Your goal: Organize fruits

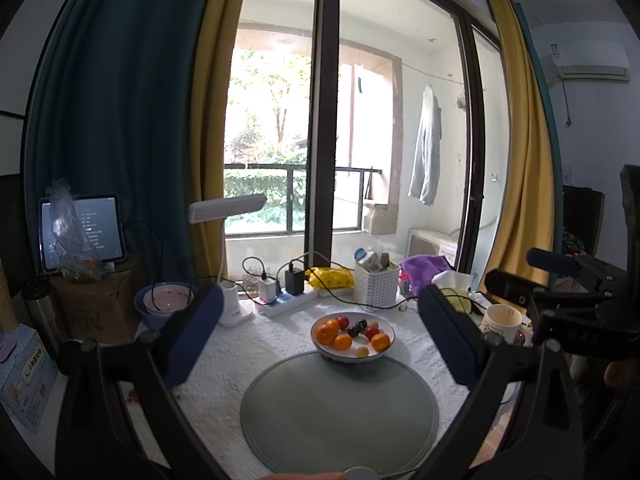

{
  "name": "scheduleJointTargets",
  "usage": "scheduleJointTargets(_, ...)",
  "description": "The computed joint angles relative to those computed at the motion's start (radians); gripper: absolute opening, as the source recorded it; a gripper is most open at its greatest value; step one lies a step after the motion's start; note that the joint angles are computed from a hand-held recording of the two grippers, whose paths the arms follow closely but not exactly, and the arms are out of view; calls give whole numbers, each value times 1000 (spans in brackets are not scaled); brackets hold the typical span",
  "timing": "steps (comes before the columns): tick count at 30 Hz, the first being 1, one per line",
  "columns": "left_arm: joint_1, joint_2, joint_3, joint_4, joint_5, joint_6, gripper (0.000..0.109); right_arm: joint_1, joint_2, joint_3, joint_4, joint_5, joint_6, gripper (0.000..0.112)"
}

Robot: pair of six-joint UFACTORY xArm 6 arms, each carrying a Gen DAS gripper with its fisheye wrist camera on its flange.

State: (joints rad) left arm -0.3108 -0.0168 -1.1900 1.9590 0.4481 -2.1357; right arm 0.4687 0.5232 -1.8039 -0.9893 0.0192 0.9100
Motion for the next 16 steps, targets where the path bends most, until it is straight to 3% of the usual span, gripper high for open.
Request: scheduleJointTargets(16, -4, 8, -7, -6, -18, 10, 99, -1, 3, -2, -10, 1, 13, 87)
